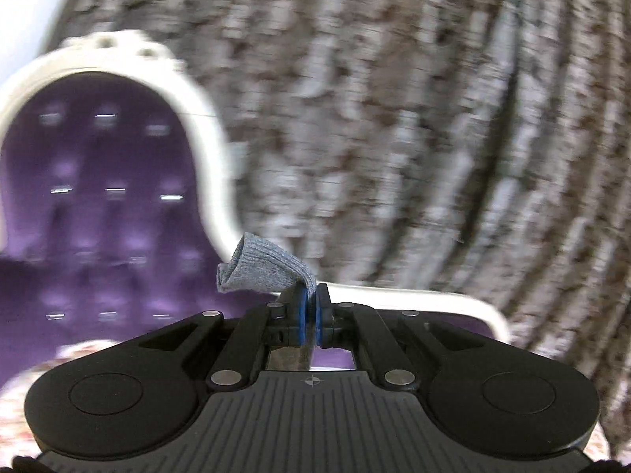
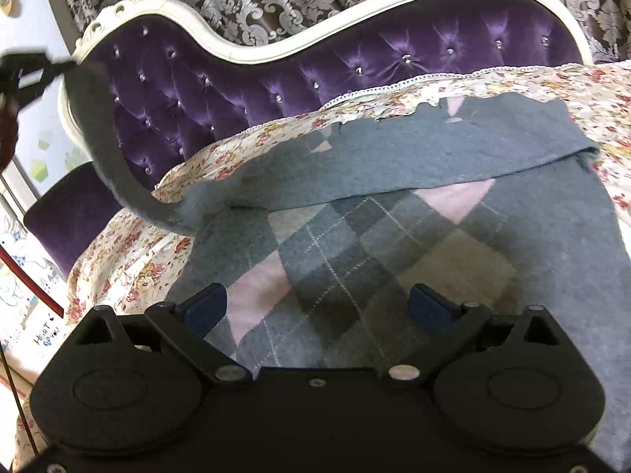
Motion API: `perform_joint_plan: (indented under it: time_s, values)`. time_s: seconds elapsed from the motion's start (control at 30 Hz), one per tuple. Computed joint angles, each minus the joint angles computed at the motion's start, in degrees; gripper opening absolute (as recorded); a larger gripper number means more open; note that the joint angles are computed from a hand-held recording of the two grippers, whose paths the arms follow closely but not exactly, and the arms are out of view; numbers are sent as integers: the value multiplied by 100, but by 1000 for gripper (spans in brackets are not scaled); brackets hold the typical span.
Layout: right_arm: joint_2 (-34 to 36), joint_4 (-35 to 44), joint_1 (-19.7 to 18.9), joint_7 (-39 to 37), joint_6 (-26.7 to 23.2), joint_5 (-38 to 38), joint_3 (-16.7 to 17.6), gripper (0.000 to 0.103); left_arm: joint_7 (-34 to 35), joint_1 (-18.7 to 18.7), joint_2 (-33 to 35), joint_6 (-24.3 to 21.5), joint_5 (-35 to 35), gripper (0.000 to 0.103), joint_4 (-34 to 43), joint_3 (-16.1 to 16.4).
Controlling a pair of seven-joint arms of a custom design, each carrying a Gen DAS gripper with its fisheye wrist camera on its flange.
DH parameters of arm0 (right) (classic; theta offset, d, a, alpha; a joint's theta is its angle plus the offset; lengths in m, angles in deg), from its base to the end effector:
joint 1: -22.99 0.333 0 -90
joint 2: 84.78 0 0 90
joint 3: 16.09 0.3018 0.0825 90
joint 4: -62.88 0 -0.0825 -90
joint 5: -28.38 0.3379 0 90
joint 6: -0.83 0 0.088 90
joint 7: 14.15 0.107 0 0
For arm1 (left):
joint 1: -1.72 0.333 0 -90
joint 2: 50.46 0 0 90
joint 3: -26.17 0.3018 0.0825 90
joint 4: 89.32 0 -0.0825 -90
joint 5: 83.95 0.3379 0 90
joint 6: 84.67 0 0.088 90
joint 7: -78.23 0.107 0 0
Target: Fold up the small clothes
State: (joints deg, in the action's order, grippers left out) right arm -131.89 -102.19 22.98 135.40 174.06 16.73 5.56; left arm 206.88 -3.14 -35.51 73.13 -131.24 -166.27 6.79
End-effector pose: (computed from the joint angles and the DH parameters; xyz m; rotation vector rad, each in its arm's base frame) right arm 0.2889 0.1431 0.5011 -1.1921 1.8943 -0.5874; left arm 0.5983 -0.1940 0.7029 -1.1950 1.9002 -1.6718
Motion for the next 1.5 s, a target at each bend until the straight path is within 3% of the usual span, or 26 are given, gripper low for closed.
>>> perform_joint_plan:
  time_s: [0.27, 0.4, 0.53, 0.6, 0.73, 0.8, 0.9, 1.0, 1.1, 1.33, 1.47, 1.5]
  values:
    - [-737, -360, 140, 11, -182, 47, -133, 100, -113, -914, 510, -43, 497, 4, 230, -488]
    - [-1108, -544, 228, -18, -364, 77, -228, 100, 73, -1239, 637, 150, 652, 4, -161, -755]
    - [-1414, -707, 277, 14, -511, 137, -326, 100, 17, -1520, 794, 233, 982, 7, -472, -810]
    - [-1576, -774, 292, 36, -615, 158, -350, 100, -110, -1671, 846, 43, 1388, 37, -542, -719]
    - [-1820, -858, 315, 90, -789, 191, -406, 100, 547, -1388, 739, -90, 1102, 43, -726, -1091]
    - [-1839, -843, 306, 100, -823, 192, -422, 100, 926, -1189, 568, -85, 674, 56, -829, -1224]
    - [-1746, -755, 268, -6, -858, 140, -483, 100, 1458, -1015, 338, -25, 38, 62, -882, -1241]
    - [-1599, -673, 163, -154, -748, 78, -553, 100, 1763, -1028, 46, 231, -174, 65, -1163, -987]
    - [-1404, -562, -114, -343, -511, -10, -608, 100, 1421, -1217, -94, 796, 264, 65, -1623, -537]
    - [-483, -116, -1233, -1035, 66, -253, -727, 99, -2213, -1846, -41, 1077, 3065, 65, -2574, 1125]
    - [304, 287, -1898, -1335, 338, -321, -655, 92, -3527, -2240, 64, 1214, 4438, 65, -2903, 1847]
    - [497, 396, -2092, -1383, 399, -351, -577, 89, -3625, -2154, 113, 1264, 4559, 69, -2951, 1785]
